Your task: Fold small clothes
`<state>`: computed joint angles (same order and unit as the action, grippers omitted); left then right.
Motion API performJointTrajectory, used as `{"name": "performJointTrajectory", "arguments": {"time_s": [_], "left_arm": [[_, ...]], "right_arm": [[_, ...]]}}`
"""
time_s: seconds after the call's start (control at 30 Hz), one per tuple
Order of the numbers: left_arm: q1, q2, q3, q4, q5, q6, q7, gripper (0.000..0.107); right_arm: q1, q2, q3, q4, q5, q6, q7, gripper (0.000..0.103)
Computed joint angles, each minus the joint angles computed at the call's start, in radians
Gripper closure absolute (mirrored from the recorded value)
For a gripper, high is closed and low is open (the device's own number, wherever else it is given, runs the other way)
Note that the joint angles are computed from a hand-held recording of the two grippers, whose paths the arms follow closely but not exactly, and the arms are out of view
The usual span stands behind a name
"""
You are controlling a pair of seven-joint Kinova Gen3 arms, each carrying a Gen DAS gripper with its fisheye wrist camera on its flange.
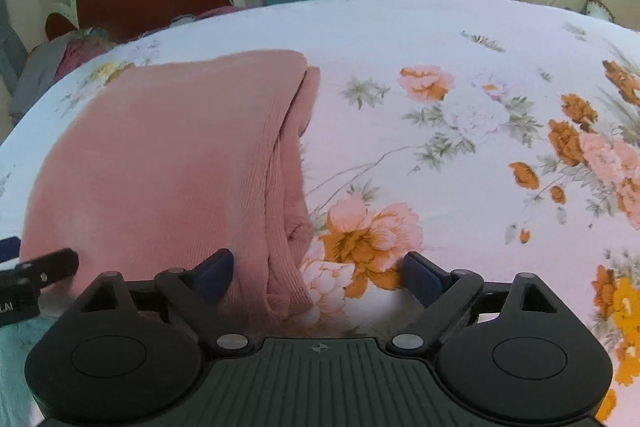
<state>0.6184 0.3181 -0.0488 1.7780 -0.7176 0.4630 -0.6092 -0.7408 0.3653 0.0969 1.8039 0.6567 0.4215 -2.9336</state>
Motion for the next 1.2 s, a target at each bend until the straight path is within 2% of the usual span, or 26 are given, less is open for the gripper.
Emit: {"name": "performJointTrajectory", "arguments": {"time_s": [0.07, 0.2, 0.27, 0.33, 0.43, 0.53, 0.6, 0.7, 0.8, 0.87, 0.9, 0.93, 1.0, 1.1, 1.2], "left_arm": [[0.069, -0.014, -0.045, 0.010, -0.057, 0.021, 0.061, 0.006], [0.252, -0.027, -0.122, 0.002, -0.214, 0.177, 0.207, 0.005], [0.323, -0.029, -0.144, -0.010, -0.243, 0.259, 0.233, 0.005], [0.335, -0.056, -0.096, -0.007, -0.264, 0.326, 0.252, 0.005], [0.286, -0.139, 0.043, 0.058, -0.336, 0.358, 0.352, 0.005], [0.237, -0.202, 0.182, 0.088, -0.339, 0.423, 0.418, 0.005], [0.248, -0.223, 0.244, 0.088, -0.336, 0.504, 0.462, 0.005], [0.351, -0.229, 0.239, 0.068, -0.324, 0.626, 0.474, 0.005], [0.353, -0.238, 0.344, 0.029, -0.299, 0.741, 0.445, 0.005], [0.359, -0.239, 0.412, 0.013, -0.311, 0.822, 0.472, 0.005], [0.387, -0.236, 0.422, 0.013, -0.331, 0.863, 0.507, 0.005], [0.433, -0.235, 0.417, 0.014, -0.351, 0.903, 0.547, 0.005], [0.487, -0.228, 0.430, -0.004, -0.365, 0.985, 0.604, 0.005], [0.455, -0.247, 0.503, -0.021, -0.348, 1.027, 0.628, 0.005], [0.453, -0.273, 0.523, -0.030, -0.313, 1.041, 0.647, 0.005]], "right_arm": [[-0.039, -0.030, 0.035, 0.035, 0.044, -0.022, -0.070, 0.013], [-0.078, -0.104, 0.034, 0.107, 0.147, -0.027, -0.169, 0.013], [-0.105, -0.147, 0.031, 0.150, 0.223, -0.022, -0.241, 0.013], [-0.124, -0.194, 0.019, 0.195, 0.298, -0.016, -0.319, 0.013], [-0.148, -0.280, -0.023, 0.266, 0.393, 0.016, -0.423, 0.013], [-0.162, -0.372, -0.097, 0.324, 0.439, 0.090, -0.466, 0.013], [-0.169, -0.435, -0.157, 0.357, 0.442, 0.146, -0.475, 0.013], [-0.149, -0.538, -0.281, 0.396, 0.397, 0.229, -0.467, 0.013], [-0.104, -0.624, -0.420, 0.406, 0.325, 0.320, -0.441, 0.013], [-0.088, -0.674, -0.513, 0.400, 0.291, 0.402, -0.437, 0.013], [-0.077, -0.694, -0.559, 0.393, 0.277, 0.442, -0.436, 0.012], [-0.064, -0.708, -0.606, 0.383, 0.268, 0.483, -0.437, 0.011], [-0.040, -0.736, -0.698, 0.365, 0.260, 0.564, -0.439, 0.000], [-0.003, -0.750, -0.834, 0.337, 0.269, 0.686, -0.456, 0.000], [-0.057, -0.750, -0.868, 0.320, 0.283, 0.770, -0.488, 0.000]]}}
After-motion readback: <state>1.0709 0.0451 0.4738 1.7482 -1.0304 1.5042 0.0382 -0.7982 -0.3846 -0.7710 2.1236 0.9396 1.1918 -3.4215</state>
